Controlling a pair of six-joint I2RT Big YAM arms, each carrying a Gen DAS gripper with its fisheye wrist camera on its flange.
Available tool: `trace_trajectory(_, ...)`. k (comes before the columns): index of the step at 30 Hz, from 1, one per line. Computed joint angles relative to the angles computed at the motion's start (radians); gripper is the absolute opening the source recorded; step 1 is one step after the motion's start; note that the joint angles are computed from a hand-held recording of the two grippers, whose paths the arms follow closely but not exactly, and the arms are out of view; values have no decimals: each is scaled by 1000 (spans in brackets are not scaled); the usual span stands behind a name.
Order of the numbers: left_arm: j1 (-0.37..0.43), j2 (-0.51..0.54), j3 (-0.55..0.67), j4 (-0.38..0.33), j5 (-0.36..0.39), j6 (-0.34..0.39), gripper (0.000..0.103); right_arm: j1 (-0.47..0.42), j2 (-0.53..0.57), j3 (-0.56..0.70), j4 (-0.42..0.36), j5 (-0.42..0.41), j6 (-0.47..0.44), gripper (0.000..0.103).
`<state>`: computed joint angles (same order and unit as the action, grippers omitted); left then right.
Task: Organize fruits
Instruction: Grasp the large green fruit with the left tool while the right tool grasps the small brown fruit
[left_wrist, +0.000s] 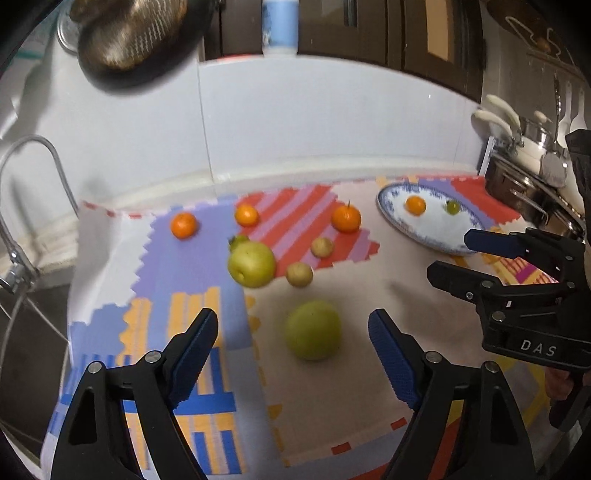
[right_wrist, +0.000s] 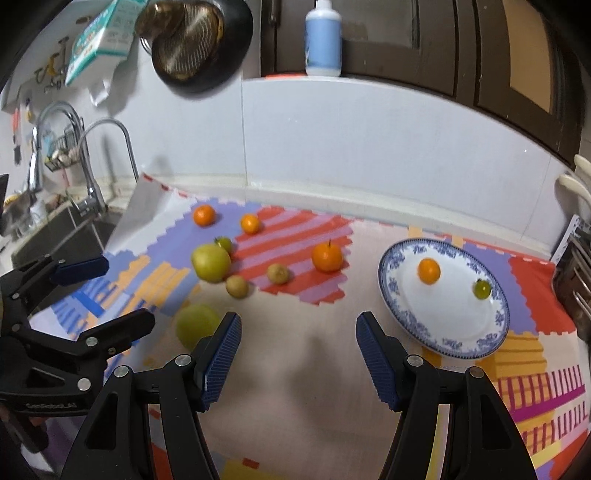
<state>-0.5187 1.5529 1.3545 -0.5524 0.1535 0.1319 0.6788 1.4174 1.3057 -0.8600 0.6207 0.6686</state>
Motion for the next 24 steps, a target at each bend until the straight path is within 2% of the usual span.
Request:
trace_trajectory(6,0,79,52,-46,38,-3,78,-32,28,-7,-5,-54,-1,65)
trace_trajectory(8,0,106,72,-66,55,-8,72,-44,36,-7,-1,-74,-7,65)
trace_trajectory(14,1,161,115,-105,73,-19,66,-75,65,-1,6,-121,-30,65)
trace_trajectory(18,7,182,133,-122,103,-23,61,-89,81,1,17,-153,-40,65)
trace_trajectory(20,9,185,136,-126,127,-24,51,-94,88,2,22,-167,-45,65)
trace_trajectory(24,10,184,136,-125,140,-24,49,-101,96,6,35,-195,-57,65)
